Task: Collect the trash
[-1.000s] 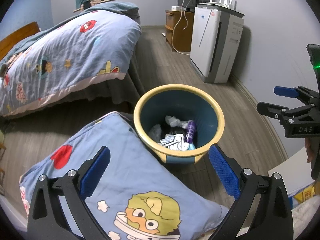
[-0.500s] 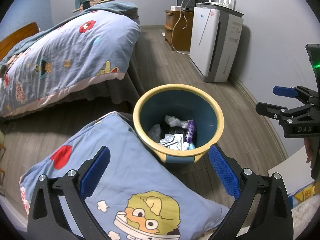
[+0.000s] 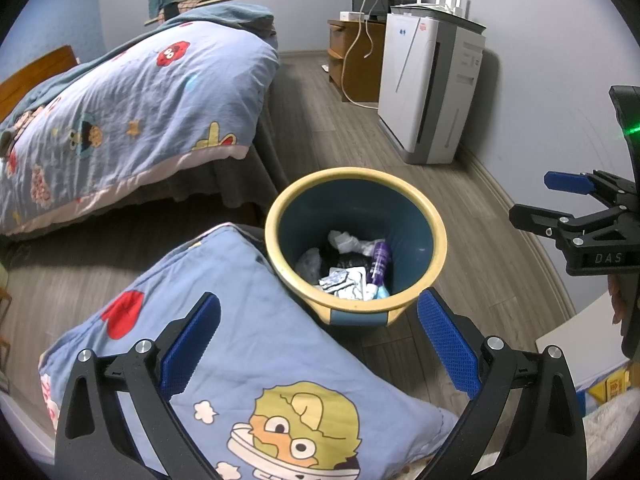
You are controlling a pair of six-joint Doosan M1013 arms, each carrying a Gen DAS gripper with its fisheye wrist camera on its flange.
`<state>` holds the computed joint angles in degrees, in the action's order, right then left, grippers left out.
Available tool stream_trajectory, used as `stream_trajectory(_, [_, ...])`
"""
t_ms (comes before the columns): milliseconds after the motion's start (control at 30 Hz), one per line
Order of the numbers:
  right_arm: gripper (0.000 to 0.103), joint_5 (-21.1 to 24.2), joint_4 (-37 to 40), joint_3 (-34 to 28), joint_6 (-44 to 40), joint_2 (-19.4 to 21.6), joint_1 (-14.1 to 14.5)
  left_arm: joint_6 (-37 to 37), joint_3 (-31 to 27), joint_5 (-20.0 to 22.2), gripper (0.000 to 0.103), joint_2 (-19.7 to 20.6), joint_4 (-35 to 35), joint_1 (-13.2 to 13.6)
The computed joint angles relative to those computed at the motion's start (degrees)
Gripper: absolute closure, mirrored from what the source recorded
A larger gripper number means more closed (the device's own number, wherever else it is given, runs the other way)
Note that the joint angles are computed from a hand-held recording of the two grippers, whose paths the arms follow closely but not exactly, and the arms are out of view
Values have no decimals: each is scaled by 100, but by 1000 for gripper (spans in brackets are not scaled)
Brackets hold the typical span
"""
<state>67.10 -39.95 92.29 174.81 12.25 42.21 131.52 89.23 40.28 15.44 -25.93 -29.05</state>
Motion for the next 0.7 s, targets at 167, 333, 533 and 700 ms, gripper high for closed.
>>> stream_trajectory(167, [6, -6, -1, 2, 4, 0, -4, -2, 12, 5, 5, -7, 1, -3])
stream_trajectory(333, [6, -10, 14, 2, -7, -2, 0, 24, 39, -14, 5, -21, -1, -6])
stream_trajectory(533, [6, -11, -1, 2, 0, 0, 3, 7, 34, -11, 5, -19, 14, -10])
stream_trajectory(700, [6, -3, 13, -7, 2, 4, 3, 13, 34, -13, 5, -19, 6, -12])
